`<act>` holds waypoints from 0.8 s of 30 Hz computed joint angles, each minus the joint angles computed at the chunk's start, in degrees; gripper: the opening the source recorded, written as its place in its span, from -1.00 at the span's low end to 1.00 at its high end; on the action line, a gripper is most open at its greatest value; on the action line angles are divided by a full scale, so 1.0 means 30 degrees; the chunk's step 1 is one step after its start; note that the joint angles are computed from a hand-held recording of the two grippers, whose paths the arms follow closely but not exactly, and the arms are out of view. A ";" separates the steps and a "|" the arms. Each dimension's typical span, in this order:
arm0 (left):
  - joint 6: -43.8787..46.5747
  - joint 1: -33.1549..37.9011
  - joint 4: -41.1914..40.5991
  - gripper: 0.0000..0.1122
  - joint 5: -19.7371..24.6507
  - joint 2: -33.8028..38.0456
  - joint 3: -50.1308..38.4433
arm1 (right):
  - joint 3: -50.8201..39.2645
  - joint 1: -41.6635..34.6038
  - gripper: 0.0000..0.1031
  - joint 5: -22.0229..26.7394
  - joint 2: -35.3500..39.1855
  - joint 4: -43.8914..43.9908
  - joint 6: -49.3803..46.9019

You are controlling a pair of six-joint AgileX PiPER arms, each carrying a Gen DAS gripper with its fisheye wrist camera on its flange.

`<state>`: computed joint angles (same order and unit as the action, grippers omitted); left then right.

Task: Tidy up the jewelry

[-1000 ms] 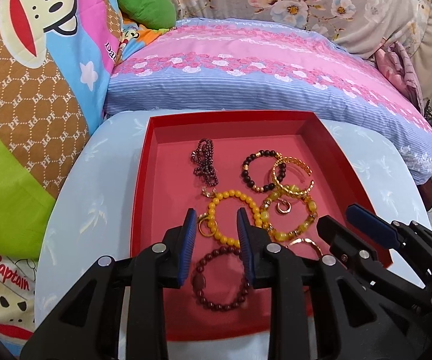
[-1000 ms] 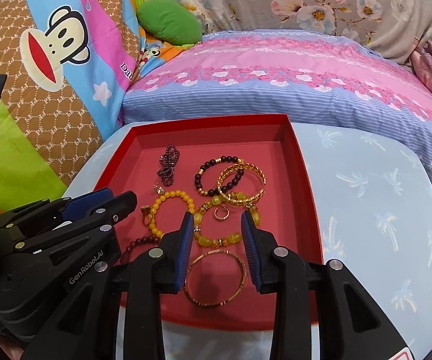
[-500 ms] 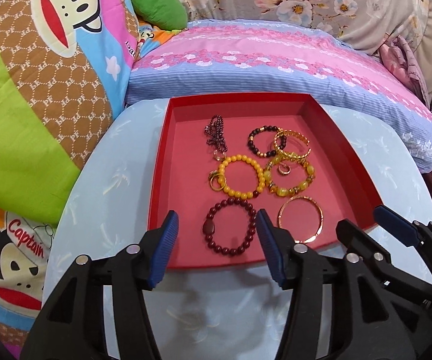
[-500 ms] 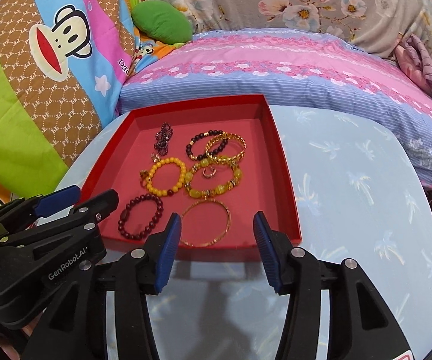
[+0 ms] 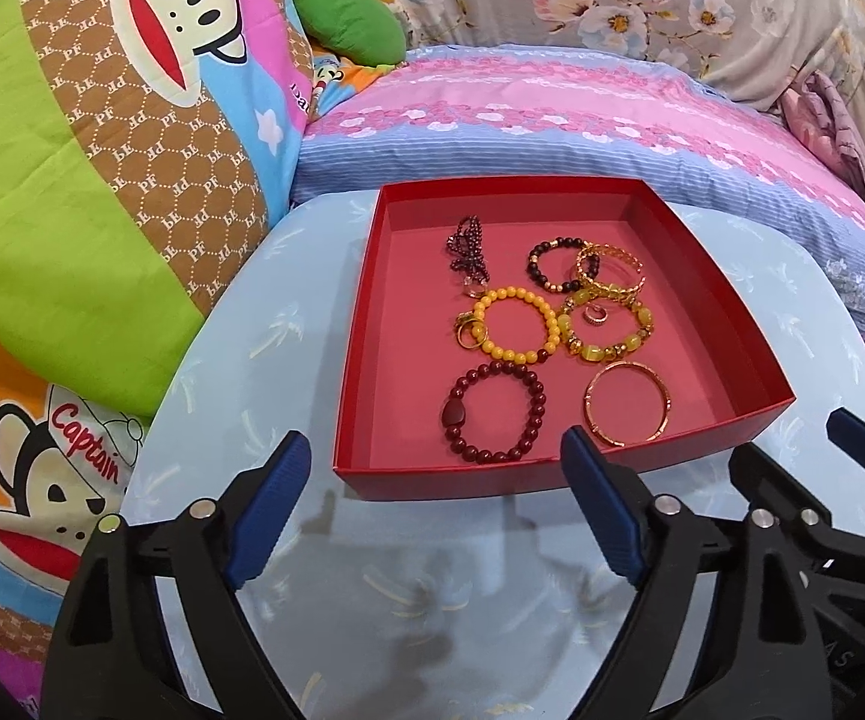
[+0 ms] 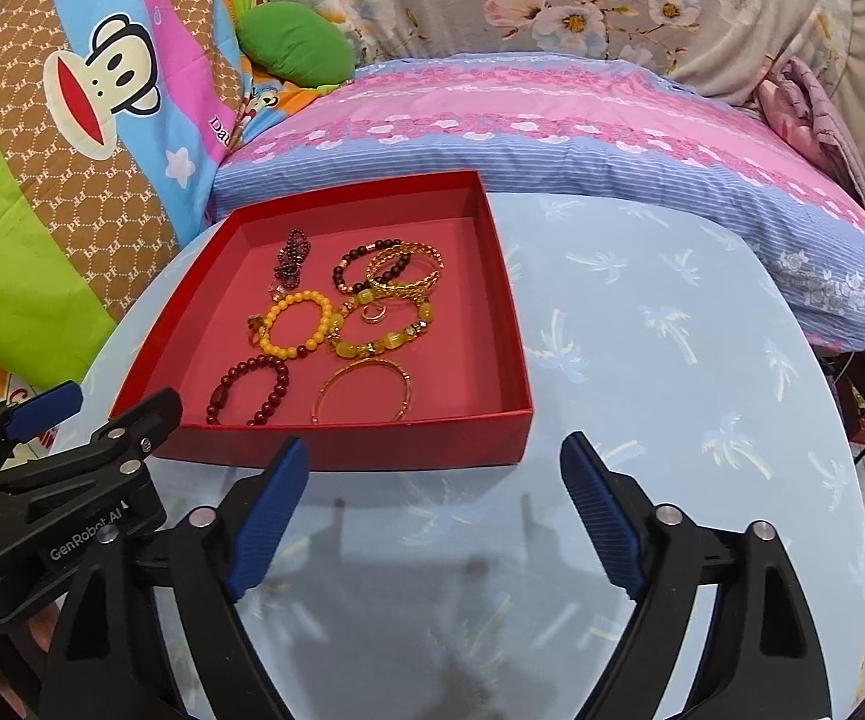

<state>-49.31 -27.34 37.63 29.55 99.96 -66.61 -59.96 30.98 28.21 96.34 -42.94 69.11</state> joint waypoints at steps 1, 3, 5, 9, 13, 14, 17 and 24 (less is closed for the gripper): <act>-0.0034 -0.0018 0.0059 0.49 0.0038 0.0015 0.0003 | 0.0027 0.0007 0.63 0.0064 -0.0042 0.0108 -0.0110; -0.0266 -0.0114 0.0339 0.52 0.0126 0.0006 0.0117 | 0.0046 0.0057 0.63 0.0180 -0.0081 0.0201 -0.0255; -0.0593 -0.0190 0.0666 0.55 0.0180 -0.0044 0.0270 | 0.0076 0.0156 0.63 0.0307 -0.0104 0.0084 -0.0207; -0.0765 -0.0162 0.0807 0.58 0.0093 -0.0129 0.0511 | 0.0224 0.0225 0.63 0.0295 -0.0167 0.0166 -0.0224; -0.0977 -0.0196 0.0965 0.59 0.0117 -0.0176 0.0681 | 0.0244 0.0225 0.63 0.0326 -0.0137 0.0492 -0.0529; -0.0989 -0.0198 0.0975 0.59 0.0120 -0.0175 0.0710 | 0.0271 0.0237 0.64 0.0355 -0.0139 0.0424 -0.0506; -0.0939 -0.0164 0.0787 0.59 0.0058 -0.0188 0.0790 | 0.0438 0.0445 0.65 0.0455 -0.0194 -0.0494 0.0316; -0.1322 -0.0185 0.0970 0.60 0.0214 -0.0097 0.0834 | 0.0549 0.0317 0.88 0.0356 -0.0157 -0.0461 0.0456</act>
<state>-53.28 -27.89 40.54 30.19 99.67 -64.11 -58.31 31.93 29.28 95.87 -44.33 70.47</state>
